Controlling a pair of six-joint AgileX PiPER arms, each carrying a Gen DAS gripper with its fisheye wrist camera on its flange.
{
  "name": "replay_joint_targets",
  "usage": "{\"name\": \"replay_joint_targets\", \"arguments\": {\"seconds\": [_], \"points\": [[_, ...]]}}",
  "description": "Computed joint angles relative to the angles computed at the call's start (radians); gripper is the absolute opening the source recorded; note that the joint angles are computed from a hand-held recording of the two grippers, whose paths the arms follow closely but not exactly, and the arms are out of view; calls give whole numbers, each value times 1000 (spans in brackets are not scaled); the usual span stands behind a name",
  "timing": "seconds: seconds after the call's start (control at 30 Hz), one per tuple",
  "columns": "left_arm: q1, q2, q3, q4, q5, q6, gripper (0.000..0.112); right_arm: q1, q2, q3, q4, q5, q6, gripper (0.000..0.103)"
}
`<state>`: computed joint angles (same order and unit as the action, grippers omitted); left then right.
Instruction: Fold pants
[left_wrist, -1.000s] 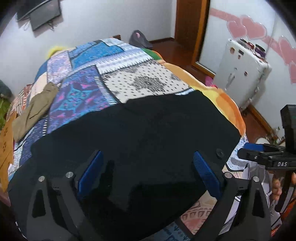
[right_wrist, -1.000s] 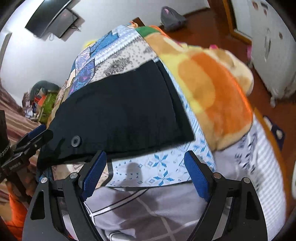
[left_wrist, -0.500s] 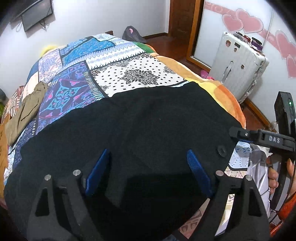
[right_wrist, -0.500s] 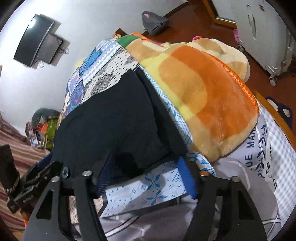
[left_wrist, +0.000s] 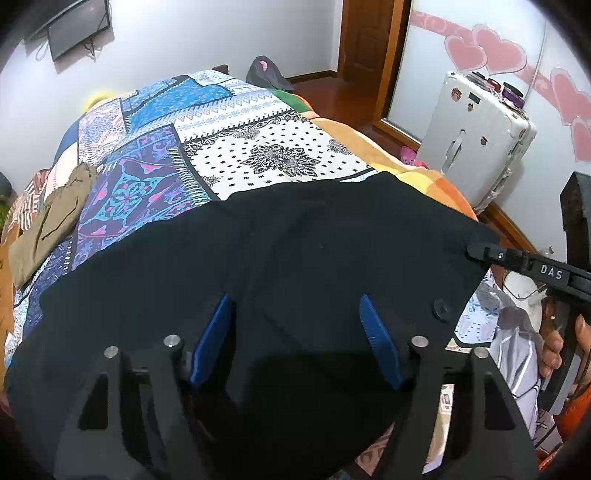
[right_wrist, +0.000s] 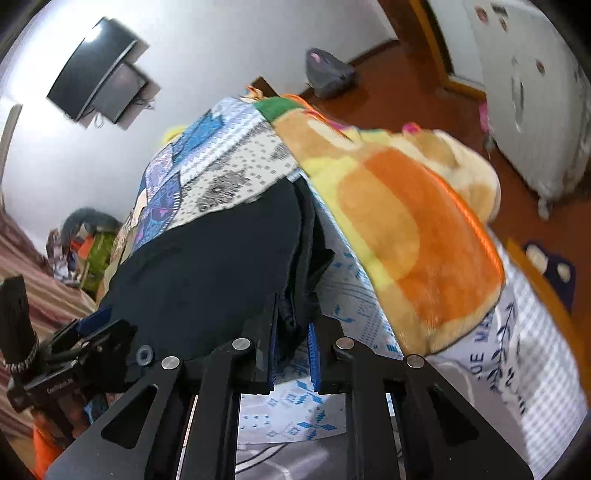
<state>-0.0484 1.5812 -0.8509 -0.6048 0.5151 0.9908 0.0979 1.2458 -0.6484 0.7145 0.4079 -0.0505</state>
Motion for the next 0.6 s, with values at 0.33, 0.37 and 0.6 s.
{"name": "replay_joint_targets", "arguments": {"seconds": [0.33, 0.37, 0.6], "points": [[171, -76, -47, -154, 130, 131, 66, 79, -4, -186, -89, -1, 30, 11], [209, -91, -51, -177, 148, 155, 66, 92, 3, -212, -102, -2, 34, 11], [448, -115, -86, -270, 260, 261, 66, 189, 125, -455, -153, 19, 6, 10]]}}
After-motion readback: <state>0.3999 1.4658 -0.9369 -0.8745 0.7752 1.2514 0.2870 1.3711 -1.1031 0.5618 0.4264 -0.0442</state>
